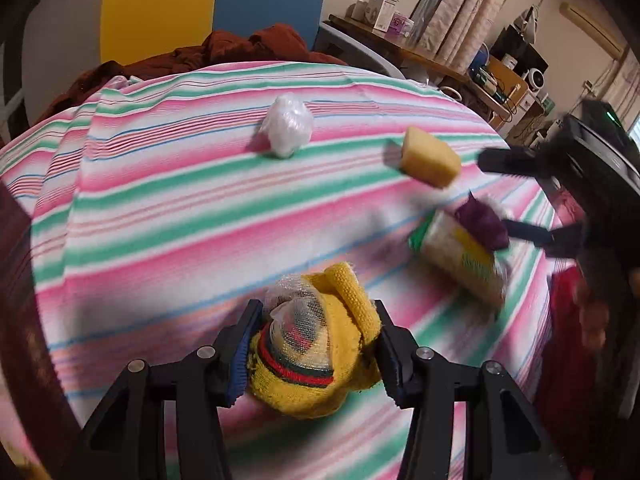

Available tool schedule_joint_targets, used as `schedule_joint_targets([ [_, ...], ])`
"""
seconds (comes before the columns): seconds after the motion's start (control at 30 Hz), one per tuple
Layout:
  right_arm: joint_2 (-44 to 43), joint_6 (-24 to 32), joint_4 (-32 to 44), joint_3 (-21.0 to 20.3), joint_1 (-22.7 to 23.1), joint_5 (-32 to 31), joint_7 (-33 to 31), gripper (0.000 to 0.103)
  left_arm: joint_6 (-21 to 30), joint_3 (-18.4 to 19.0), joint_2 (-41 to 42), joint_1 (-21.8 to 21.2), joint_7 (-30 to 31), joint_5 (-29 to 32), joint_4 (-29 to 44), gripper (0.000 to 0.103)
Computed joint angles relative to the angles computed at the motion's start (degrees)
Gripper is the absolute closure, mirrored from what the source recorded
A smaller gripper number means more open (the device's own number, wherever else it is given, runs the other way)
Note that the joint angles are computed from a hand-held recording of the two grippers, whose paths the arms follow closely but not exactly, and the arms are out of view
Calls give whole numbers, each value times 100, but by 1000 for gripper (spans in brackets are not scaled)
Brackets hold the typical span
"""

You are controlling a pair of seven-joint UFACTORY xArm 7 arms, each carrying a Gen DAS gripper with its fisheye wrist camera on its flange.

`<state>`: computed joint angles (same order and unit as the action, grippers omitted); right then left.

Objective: Organize objects
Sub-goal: 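Grasp the purple snack packet with the right gripper while the left holds the doll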

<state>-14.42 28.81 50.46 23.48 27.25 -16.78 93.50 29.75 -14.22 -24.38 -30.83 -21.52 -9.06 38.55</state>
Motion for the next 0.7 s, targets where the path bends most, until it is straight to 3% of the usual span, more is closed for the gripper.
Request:
schedule_joint_targets([
  [0.27, 358, 568, 405, -93, 190, 60, -471, 0, 144, -169, -913, -173, 7, 196, -662, 50],
  [0.37, 501, 0, 344, -271, 385, 482, -1008, 0, 104, -157, -1053, -232, 0, 220, -800, 50],
  [0.43, 582, -681, 220, -410, 541, 937, -1541, 0, -8, -108, -987, -256, 21, 184, -827, 50],
  [0.5, 631, -847, 234, -410, 575, 1072, -1767, 0, -72, -5, -1009, -311, 58, 85, -890, 50],
  [0.57, 547, -610, 313, -233, 390, 532, -1318, 0, -120, 3, -1046, -317, 80, 76, -936, 50],
  [0.7, -217, -713, -132, 323, -384, -799, 480, 0, -260, -40, -1113, -316, 105, 140, -1047, 50],
])
